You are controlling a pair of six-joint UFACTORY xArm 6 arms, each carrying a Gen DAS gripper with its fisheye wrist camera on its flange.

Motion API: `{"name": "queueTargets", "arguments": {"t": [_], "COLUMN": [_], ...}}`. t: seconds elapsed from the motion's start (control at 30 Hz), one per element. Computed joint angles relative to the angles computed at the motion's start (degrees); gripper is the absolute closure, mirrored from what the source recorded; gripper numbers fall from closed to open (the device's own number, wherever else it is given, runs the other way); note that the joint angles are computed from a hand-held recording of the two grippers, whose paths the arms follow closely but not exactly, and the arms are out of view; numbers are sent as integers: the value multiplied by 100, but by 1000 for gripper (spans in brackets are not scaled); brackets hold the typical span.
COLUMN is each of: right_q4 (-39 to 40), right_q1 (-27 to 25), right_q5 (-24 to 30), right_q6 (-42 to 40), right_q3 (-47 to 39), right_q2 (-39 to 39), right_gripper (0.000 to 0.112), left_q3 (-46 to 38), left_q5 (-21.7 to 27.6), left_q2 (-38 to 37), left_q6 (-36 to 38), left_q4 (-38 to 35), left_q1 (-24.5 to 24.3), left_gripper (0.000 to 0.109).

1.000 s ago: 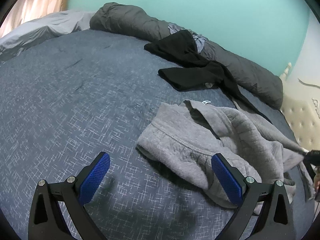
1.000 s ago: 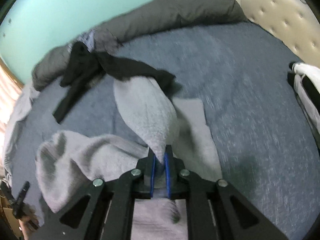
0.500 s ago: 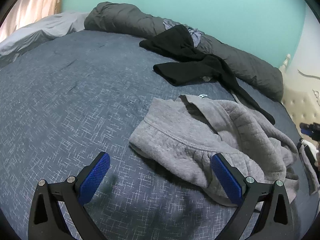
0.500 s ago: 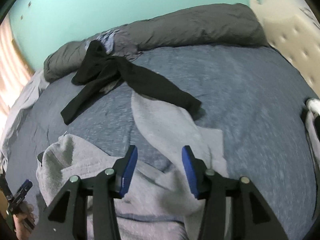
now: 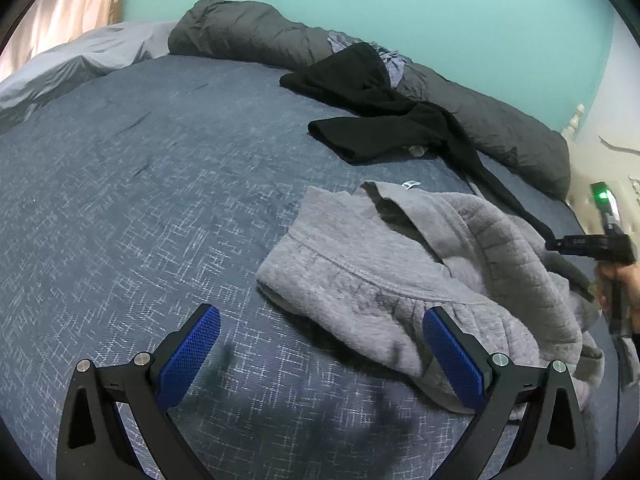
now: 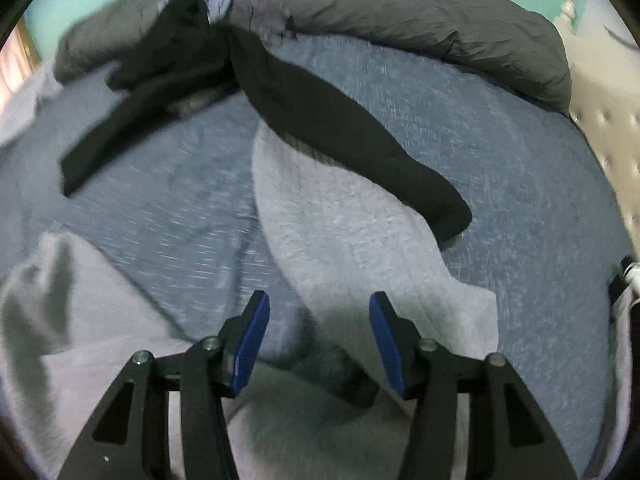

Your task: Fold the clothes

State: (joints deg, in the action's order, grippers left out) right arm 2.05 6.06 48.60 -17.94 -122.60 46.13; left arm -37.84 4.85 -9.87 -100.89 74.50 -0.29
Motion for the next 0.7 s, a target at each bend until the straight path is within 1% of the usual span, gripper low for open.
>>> {"name": "queueTargets", "arguments": {"t": [0.1, 0.2, 0.23, 0.27, 0.3, 0.33, 0.37, 0.43, 0.47, 0.6, 0.7], "right_q4": [-446, -898, -998, -1095, -1160, -1186, -1202, -1237, -1255, -887, -310], "right_q1": [133, 233, 253, 273, 277, 265, 248, 215, 198, 51, -116], "right_q5": [231, 426, 521, 621, 820, 892, 889, 864, 835, 88, -351], "right_q6": [83, 167, 209, 247, 304, 329, 339, 362, 375, 214, -53], "right_q3": [-597, -1002, -1179, -1369, -1740, -1870, -1864, -1816, -1766, -556, 215], "right_q2": [453, 766, 886, 1013, 1227, 1299, 1296, 1270, 1243, 443, -193], "right_gripper": [59, 60, 70, 74, 83, 92, 95, 103, 104, 105, 105], "left_q3": [-15, -34, -39, -41, -42, -42, -42, -41, -41, -40, -47], "left_q5": [-23, -63, -87, -98, -102, -107, -107, -105, -108, -146, -173], "left_q2": [25, 83, 112, 129, 141, 153, 153, 137, 127, 146, 157], "left_q6": [-11, 4, 24, 45, 67, 89, 97, 95, 67, 94, 104], "left_q4": [31, 13, -16, -43, -69, -94, -100, -90, -65, -123, -150], "left_q1": [5, 16, 25, 26, 24, 22, 21, 22, 26, 38, 38], "left_gripper": [6, 6, 6, 6, 6, 6, 6, 6, 6, 6, 6]}}
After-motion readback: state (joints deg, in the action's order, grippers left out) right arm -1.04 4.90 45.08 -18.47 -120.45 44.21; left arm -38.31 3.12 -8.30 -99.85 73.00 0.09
